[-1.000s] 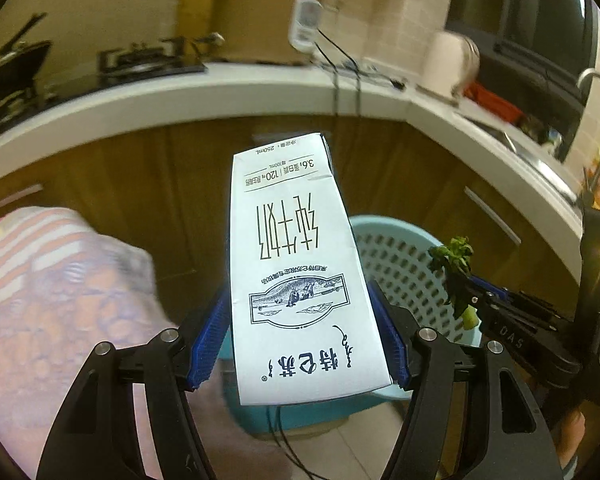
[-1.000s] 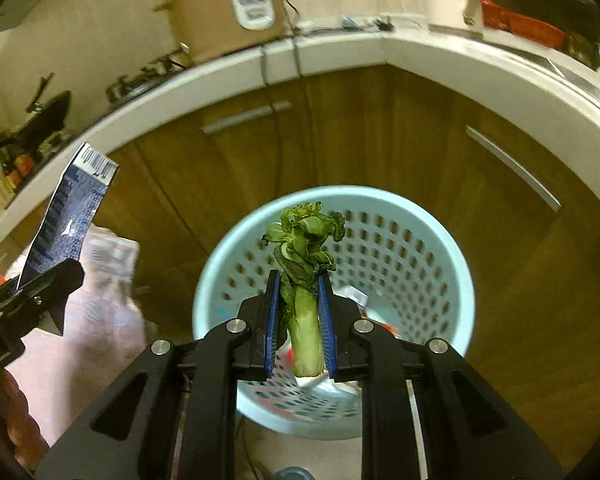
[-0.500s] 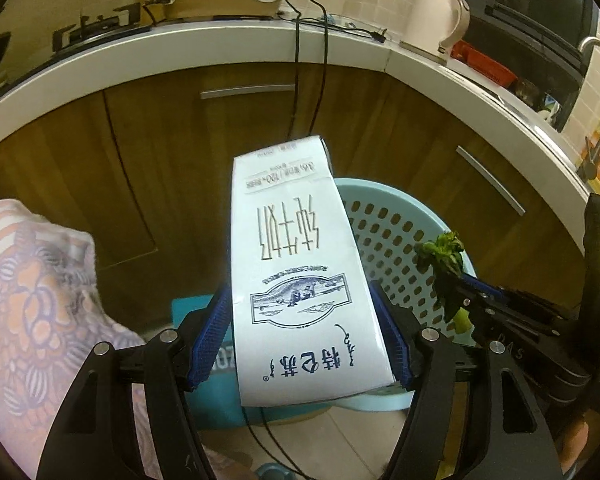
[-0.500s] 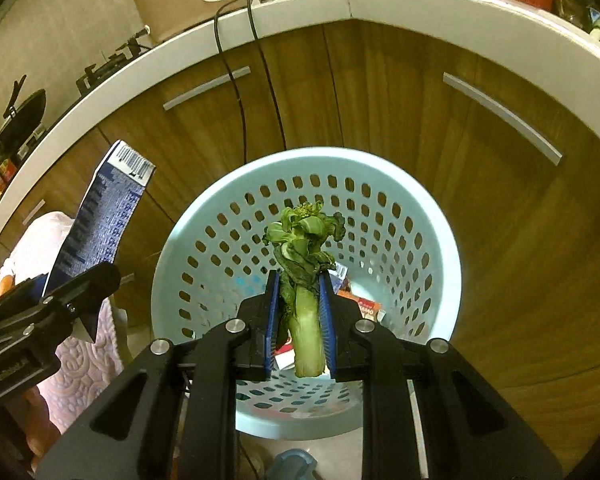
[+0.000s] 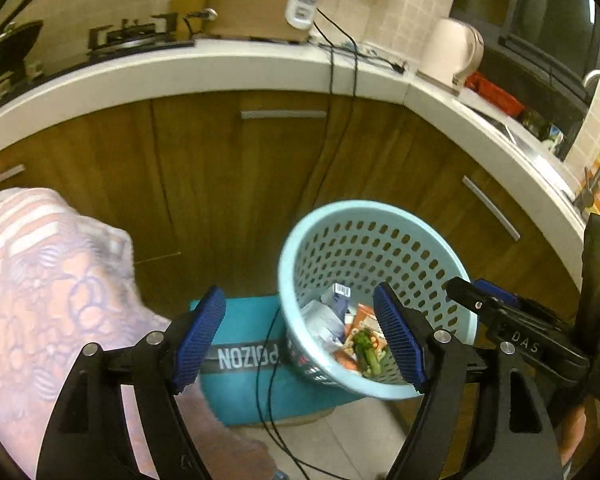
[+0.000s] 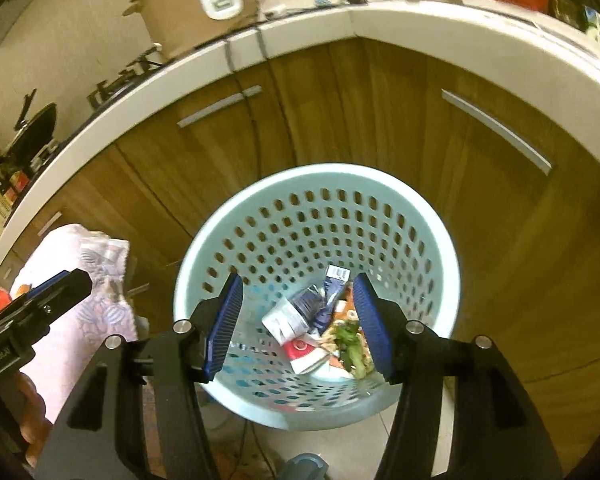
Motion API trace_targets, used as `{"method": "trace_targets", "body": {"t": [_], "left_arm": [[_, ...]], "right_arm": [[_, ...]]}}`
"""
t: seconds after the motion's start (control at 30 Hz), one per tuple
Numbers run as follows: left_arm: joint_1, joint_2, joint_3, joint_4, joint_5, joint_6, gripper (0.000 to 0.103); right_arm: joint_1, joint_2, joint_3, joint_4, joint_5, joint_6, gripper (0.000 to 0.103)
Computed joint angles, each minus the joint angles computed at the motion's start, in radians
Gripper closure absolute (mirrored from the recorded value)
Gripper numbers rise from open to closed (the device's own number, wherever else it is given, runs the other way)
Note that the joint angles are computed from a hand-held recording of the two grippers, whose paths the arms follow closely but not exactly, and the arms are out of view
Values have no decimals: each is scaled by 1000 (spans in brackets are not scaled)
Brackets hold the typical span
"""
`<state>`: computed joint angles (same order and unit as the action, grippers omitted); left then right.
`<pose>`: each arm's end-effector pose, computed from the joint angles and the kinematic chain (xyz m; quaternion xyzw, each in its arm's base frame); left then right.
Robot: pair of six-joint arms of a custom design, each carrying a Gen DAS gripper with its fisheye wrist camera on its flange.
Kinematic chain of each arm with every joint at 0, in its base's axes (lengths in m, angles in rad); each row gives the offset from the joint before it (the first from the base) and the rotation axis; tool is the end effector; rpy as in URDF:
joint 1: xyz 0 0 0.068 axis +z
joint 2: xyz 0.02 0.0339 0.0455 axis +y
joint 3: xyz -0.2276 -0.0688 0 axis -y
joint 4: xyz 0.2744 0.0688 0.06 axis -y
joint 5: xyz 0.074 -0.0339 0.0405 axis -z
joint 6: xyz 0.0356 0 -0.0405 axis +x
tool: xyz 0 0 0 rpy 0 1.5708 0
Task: Collect trash
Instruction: 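Carry the carton and bok choy over the blue basket and release both, then move both tools back over the table toward the red bag and peels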
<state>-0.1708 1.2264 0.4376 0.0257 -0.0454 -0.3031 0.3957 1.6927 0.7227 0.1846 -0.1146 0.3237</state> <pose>0.2548 -0.0423 0.0996 -0.0697 0.9167 -0.0719 0.3868 0.3026 0.1308 0.0696 -0.0551 0.9210 0.1840 0.3390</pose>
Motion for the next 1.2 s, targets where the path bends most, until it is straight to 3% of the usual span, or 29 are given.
{"method": "trace_targets", "body": {"t": [0.13, 0.27, 0.43, 0.53, 0.63, 0.8, 0.97, 1.2], "left_arm": [[73, -250, -107, -95, 18, 15, 28], [232, -620, -217, -306, 85, 57, 28], [604, -1025, -279, -616, 308, 180, 28], [885, -1079, -267, -709, 469, 295, 28], [1133, -1012, -238, -717, 594, 416, 28], [1466, -639, -130, -549, 731, 557, 28], [1580, -309, -9, -341, 707, 527, 28], [1518, 15, 157, -187, 585, 472, 25]], "right_arm": [[89, -70, -13, -12, 39, -1, 49], [200, -99, 12, -22, 85, -6, 49], [344, -76, 94, -43, 138, -10, 49], [429, -28, 167, -54, 157, -15, 49], [516, 48, 267, -70, 183, -15, 49], [641, 215, 466, -91, 195, -20, 49], [718, 403, 686, -111, 189, -13, 49], [762, 610, 959, -214, 190, -32, 49]]}}
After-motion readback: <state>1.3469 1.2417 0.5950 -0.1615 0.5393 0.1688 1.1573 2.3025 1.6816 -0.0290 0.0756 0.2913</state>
